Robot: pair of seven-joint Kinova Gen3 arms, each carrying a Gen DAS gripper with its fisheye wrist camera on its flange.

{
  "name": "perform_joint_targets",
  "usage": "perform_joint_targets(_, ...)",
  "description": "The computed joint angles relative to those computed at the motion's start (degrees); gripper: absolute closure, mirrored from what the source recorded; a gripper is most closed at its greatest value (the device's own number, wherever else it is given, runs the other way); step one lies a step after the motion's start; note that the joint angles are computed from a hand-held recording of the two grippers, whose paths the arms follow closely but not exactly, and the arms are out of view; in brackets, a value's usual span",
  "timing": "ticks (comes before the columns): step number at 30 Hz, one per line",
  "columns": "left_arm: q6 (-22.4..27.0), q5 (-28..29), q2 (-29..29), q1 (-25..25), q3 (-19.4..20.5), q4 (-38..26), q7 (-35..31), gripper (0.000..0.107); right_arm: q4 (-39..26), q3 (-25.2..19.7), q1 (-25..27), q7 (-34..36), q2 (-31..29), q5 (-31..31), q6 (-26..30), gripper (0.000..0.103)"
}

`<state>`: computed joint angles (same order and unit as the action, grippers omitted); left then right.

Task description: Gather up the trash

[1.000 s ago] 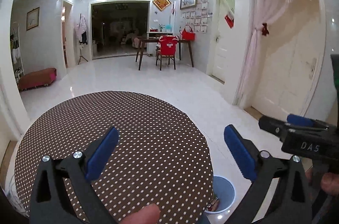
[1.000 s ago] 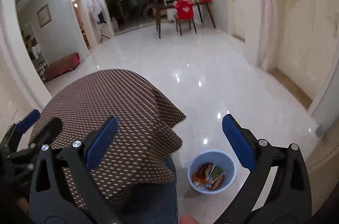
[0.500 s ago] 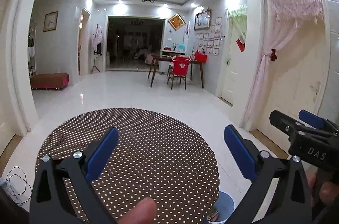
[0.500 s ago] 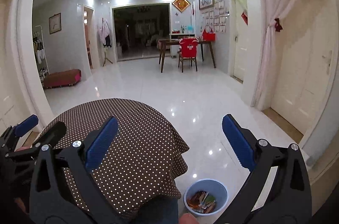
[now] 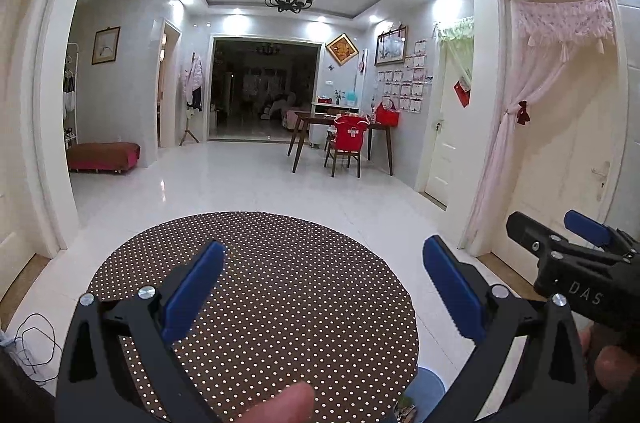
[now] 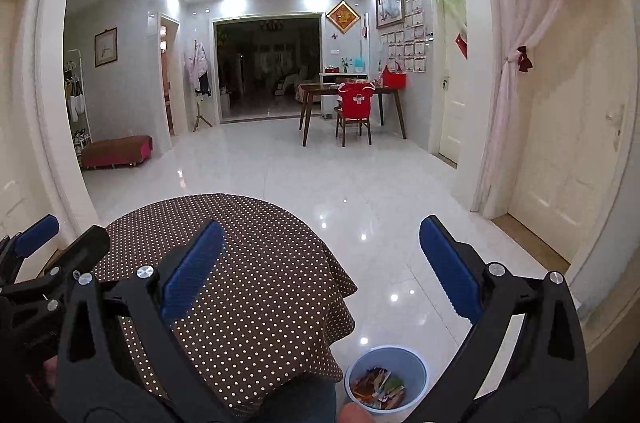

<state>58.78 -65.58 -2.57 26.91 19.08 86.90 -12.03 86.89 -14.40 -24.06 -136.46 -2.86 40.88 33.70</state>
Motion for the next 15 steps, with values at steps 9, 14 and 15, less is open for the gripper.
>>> perform_joint_targets(9,0.5,-1.4,-0.1,0.3,0.1,0.2,0.7,0.009,0.1,0.1,-0.3,0.4,0.1,-0.5,-0.4,0.006)
perform_joint_targets(14,1.5,-1.4,0.5,0.4,0.0,-0.2,0.7,0.009,-0.1,0.5,0.0,1.0,0.3,-1.4,-0.7,0.006)
perform_joint_targets(15,1.6,-1.4,0.7,0.5,0.0,-0.3,0.6,0.009,0.0,0.6,0.0,1.2,0.4,-1.6,-0.9,0.006)
